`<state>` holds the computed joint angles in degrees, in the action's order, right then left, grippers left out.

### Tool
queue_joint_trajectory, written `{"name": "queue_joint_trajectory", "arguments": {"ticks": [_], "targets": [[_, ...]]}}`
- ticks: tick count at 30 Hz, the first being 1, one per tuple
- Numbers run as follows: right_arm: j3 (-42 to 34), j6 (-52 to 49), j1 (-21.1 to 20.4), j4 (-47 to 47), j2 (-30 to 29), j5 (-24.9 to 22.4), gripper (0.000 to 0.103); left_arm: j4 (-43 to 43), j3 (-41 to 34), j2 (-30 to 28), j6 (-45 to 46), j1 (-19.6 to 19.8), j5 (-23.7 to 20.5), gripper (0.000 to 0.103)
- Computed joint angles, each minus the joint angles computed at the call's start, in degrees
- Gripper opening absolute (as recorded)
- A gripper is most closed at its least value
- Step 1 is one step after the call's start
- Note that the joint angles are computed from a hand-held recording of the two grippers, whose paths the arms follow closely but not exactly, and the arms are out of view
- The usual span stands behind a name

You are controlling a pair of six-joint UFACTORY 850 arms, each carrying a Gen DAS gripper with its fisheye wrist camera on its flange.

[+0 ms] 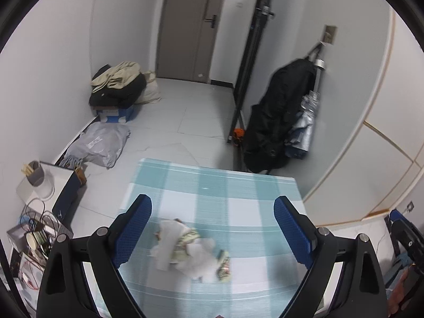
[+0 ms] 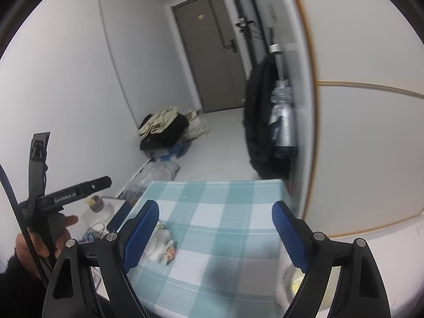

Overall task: Collect trash
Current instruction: 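Move both open tools back above the remaining trash on the table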

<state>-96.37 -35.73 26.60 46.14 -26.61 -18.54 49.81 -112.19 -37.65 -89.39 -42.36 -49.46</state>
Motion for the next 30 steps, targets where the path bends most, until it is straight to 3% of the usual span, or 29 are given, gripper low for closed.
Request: {"name": "queue_joint_trajectory", "arguments": {"ticks": [5,14,23,30], "targets": [[-4.99,4.07,2.79,-7.67,-3.81,-2.58,0.087,1.09,7.83,4.39,-5.92,1.64,3.17,0.092],[-21.05,-2.64,7.62,-17.58,-16.63,-12.61,0.087,4.16,17.23,10.64,-13.70,3.78,5.17,0.092],[-34.95,-0.38,11.66,-28.38,-28.20,-23.31,0.087,1.13,21.76,13.63,-15.29,6.16,7.67,0.092],[-48.08,-4.01,12.91,-28.82,-37.51,-33.40,0.086,-0.50,24.97,15.66,-17.81,7.44,10.96,0.092]]}}
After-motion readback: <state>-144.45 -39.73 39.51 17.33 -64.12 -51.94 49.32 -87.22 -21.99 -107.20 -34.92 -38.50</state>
